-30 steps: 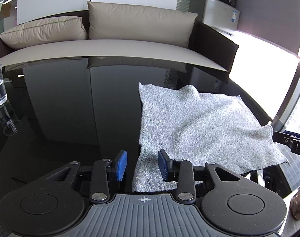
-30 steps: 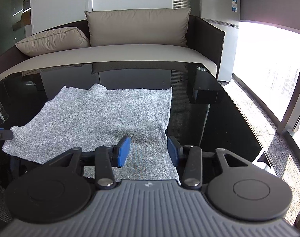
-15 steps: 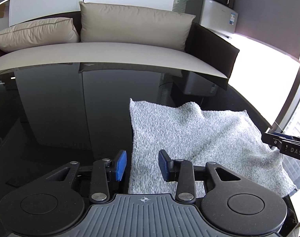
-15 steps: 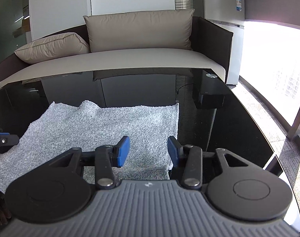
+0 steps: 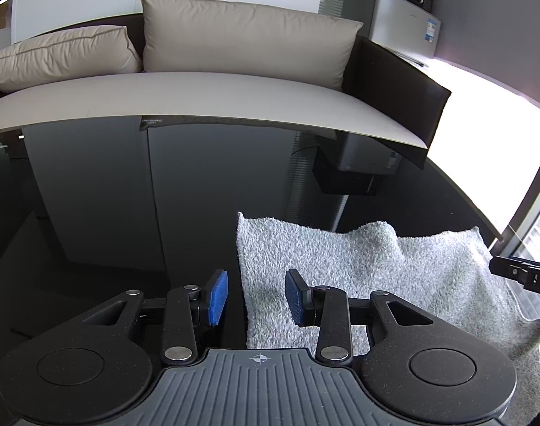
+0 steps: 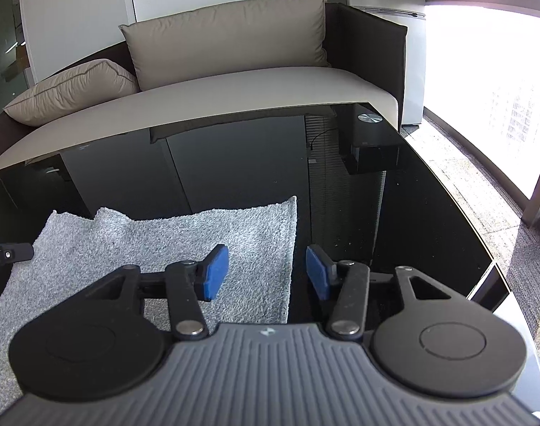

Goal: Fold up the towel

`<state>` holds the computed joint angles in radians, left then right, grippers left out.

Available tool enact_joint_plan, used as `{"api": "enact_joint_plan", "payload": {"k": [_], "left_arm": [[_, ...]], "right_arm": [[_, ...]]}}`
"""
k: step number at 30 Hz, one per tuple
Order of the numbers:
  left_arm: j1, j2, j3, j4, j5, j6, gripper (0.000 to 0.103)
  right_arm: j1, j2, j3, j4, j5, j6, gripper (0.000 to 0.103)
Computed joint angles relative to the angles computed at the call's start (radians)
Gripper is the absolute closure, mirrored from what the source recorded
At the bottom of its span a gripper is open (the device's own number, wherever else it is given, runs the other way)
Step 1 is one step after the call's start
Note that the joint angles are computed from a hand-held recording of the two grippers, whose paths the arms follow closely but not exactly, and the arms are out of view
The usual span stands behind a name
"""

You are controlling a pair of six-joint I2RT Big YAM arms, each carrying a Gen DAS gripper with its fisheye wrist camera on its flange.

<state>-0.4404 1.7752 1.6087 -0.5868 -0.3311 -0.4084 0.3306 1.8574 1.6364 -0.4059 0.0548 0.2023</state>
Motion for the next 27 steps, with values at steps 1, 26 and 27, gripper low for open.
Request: {"api": "enact_joint_plan", "payload": {"k": [1, 26, 27], "left_arm": [[0.001, 0.004, 0.004, -0.001, 0.000, 0.004, 0.070], [-0.006, 0.096, 0.123, -0.044, -0.105, 0.111, 0.098], [-0.009, 0.103, 0.134, -0.054, -0.115, 0.114, 0.098]], "right_arm": [[0.001, 0.008, 0.011, -0.007, 0.004, -0.004, 0.047], [0.018, 0.111, 0.170, -0.099, 0.057, -0.086, 0.098], [0.019, 0.113, 0.173, -0.099, 0.060, -0.090, 0.098]]}}
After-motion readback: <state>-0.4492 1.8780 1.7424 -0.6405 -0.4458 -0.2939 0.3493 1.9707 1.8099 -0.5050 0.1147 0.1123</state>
